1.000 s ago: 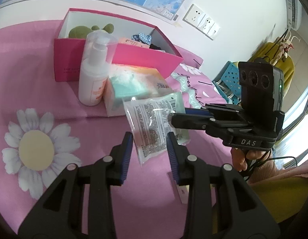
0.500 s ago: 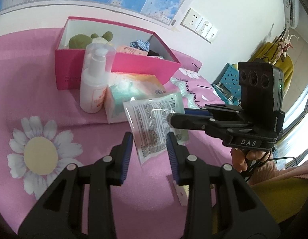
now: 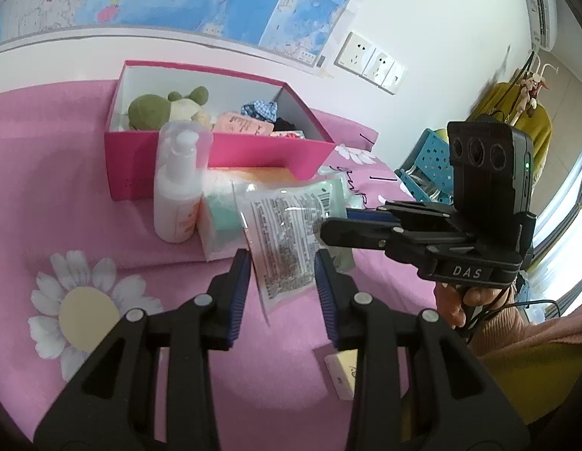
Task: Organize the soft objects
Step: 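Lift the clear plastic packet with the right tool and carry it over the pink box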
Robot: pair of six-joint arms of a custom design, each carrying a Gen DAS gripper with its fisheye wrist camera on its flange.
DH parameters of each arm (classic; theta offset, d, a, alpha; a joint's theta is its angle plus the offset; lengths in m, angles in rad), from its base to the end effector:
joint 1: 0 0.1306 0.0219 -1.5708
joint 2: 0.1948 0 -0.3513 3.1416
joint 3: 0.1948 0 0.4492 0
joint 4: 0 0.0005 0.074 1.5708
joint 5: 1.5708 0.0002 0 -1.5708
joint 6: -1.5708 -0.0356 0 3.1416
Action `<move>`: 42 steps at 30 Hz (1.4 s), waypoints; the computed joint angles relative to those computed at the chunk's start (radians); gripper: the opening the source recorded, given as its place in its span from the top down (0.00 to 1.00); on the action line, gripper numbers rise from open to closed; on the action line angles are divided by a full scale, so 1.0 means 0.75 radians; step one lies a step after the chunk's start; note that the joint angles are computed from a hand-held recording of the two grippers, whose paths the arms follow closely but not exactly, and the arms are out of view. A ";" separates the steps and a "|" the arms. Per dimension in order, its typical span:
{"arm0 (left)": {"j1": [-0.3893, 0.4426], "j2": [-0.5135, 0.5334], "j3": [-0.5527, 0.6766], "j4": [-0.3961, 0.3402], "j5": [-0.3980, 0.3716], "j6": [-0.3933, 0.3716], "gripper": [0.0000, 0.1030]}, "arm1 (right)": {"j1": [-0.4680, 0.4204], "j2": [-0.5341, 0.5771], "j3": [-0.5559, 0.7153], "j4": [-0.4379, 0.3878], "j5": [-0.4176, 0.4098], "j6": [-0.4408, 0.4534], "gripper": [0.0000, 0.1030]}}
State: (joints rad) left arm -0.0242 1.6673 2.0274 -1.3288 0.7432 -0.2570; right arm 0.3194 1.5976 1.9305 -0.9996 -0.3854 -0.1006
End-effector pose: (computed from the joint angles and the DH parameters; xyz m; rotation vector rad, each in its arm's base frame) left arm 0.5990 -0.0391 0.5427 0.6096 2.2820 -0.8231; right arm 0.5728 0.2030 0.5538 -0.4577 2.2142 0.6574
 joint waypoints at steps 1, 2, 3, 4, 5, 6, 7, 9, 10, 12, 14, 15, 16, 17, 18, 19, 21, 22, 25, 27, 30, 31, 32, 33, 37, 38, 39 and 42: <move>0.001 -0.001 -0.001 0.003 0.001 0.002 0.64 | 0.000 0.001 0.004 0.001 0.001 0.002 0.87; 0.002 -0.001 0.000 0.006 0.002 0.004 0.64 | 0.001 0.004 0.009 0.000 0.004 0.006 0.87; 0.003 -0.001 0.002 0.007 0.004 0.006 0.64 | 0.001 0.005 0.013 0.000 0.005 0.008 0.87; 0.004 -0.002 0.002 0.010 0.006 0.007 0.64 | 0.000 0.007 0.016 0.000 0.005 0.010 0.87; 0.005 -0.003 0.001 0.014 0.007 0.009 0.64 | 0.000 0.008 0.019 0.001 0.007 0.011 0.87; 0.005 -0.007 -0.003 0.017 0.007 0.010 0.64 | 0.001 0.008 0.019 0.002 0.008 0.011 0.87; 0.007 -0.009 -0.005 0.019 0.007 0.009 0.64 | 0.000 0.010 0.023 0.004 0.006 0.009 0.87; 0.007 -0.007 -0.002 0.020 0.008 0.011 0.64 | 0.001 0.004 0.017 0.006 0.007 0.009 0.87; 0.008 -0.006 0.000 0.021 0.009 0.014 0.64 | 0.001 0.004 0.018 0.007 0.008 0.010 0.87; 0.010 0.004 0.013 0.018 0.014 0.015 0.64 | 0.001 0.009 0.026 0.007 0.007 0.011 0.87; 0.012 0.004 0.014 0.022 0.017 0.019 0.64 | 0.003 0.004 0.022 0.010 0.010 0.010 0.87; 0.013 0.005 0.014 0.022 0.019 0.019 0.64 | 0.001 0.002 0.019 0.012 0.007 0.010 0.87; 0.014 0.004 0.013 0.023 0.021 0.019 0.64 | 0.001 0.003 0.020 0.013 0.007 0.011 0.87; 0.014 0.002 0.012 0.024 0.020 0.020 0.64 | 0.001 0.003 0.021 0.013 0.009 0.013 0.87; 0.013 0.001 0.011 0.026 0.019 0.021 0.64 | 0.001 0.004 0.022 0.013 0.009 0.013 0.87; 0.013 0.001 0.011 0.025 0.020 0.022 0.64 | 0.001 0.004 0.023 0.014 0.009 0.011 0.87; 0.014 -0.001 0.009 0.026 0.018 0.023 0.64 | 0.000 0.011 0.034 0.010 0.011 0.014 0.87; 0.014 0.002 0.012 0.025 0.021 0.020 0.64 | 0.000 0.012 0.036 0.010 0.010 0.013 0.87; 0.014 0.007 0.022 0.025 0.021 0.024 0.64 | -0.001 0.019 0.047 0.008 0.012 0.019 0.87; 0.015 0.014 0.032 0.022 0.022 0.026 0.64 | -0.002 0.023 0.054 0.008 0.008 0.017 0.87; 0.014 0.022 0.047 0.018 0.021 0.028 0.64 | -0.002 0.024 0.055 0.010 0.010 0.017 0.87; 0.014 0.021 0.046 0.019 0.022 0.029 0.64 | -0.002 0.023 0.054 0.010 0.013 0.019 0.87; 0.013 0.022 0.048 0.021 0.020 0.030 0.64 | -0.001 0.024 0.057 0.010 0.016 0.021 0.87; 0.013 0.022 0.048 0.022 0.021 0.030 0.64 | -0.002 0.024 0.057 0.010 0.016 0.022 0.87; 0.011 0.030 0.062 0.024 0.021 0.037 0.64 | -0.003 0.034 0.077 0.007 0.022 0.029 0.87; 0.011 0.031 0.065 0.025 0.021 0.039 0.64 | -0.003 0.035 0.079 0.007 0.021 0.031 0.87; 0.010 0.033 0.068 0.026 0.020 0.041 0.64 | -0.003 0.038 0.084 0.006 0.023 0.033 0.87; 0.010 0.036 0.075 0.029 0.019 0.046 0.64 | -0.003 0.050 0.103 0.004 0.024 0.039 0.87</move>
State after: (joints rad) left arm -0.0167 1.6944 2.0836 -1.3073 0.7573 -0.2224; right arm 0.3170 1.6351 2.0077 -0.9969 -0.3677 -0.0715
